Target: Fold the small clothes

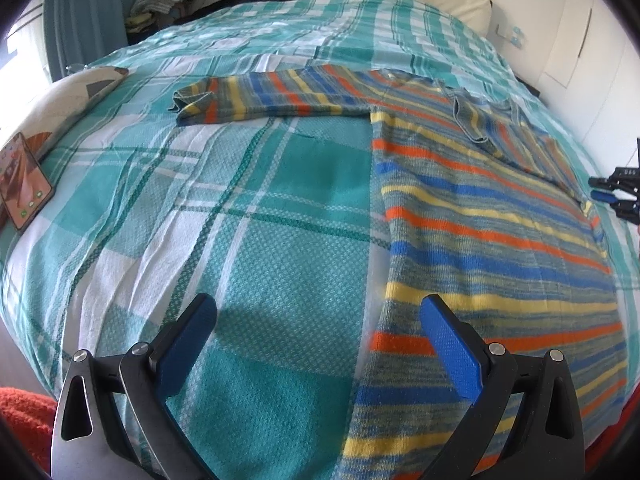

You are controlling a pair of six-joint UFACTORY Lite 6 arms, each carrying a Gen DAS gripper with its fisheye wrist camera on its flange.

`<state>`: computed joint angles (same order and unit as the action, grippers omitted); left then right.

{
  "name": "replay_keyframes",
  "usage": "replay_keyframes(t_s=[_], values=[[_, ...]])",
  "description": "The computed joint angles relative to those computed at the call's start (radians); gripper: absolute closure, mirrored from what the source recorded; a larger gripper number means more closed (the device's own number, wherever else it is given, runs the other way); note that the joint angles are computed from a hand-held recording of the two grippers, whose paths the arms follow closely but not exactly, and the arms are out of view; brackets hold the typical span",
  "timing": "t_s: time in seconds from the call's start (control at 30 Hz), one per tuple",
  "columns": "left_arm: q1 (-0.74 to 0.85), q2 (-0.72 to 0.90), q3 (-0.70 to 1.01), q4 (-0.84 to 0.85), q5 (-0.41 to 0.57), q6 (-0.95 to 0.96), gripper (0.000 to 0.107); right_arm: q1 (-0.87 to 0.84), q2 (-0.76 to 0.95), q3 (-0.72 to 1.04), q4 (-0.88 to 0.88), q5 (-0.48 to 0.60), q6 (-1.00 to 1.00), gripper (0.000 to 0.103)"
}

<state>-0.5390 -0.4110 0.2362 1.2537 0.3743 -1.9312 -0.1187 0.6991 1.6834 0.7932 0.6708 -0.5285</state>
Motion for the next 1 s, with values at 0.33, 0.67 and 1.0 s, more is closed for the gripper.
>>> replay_keyframes(t_s=[0.33, 0.67, 1.0], values=[[-0.038, 0.011, 0.007, -0.043, 0.046, 0.058, 0.005, 0.181, 0.122, 0.153, -0.25, 0.055, 0.122, 0.07], [-0.034, 0.024, 0.008, -0.004, -0.005, -0.008, 0.005, 0.024, -0.408, -0.552, 0.208, 0.036, -0.429, 0.062], [-0.11, 0.007, -0.002, -0.162, 0.038, 0.141, 0.005, -0.162, -1.041, -1.256, 0.368, -0.057, -0.689, 0.027]])
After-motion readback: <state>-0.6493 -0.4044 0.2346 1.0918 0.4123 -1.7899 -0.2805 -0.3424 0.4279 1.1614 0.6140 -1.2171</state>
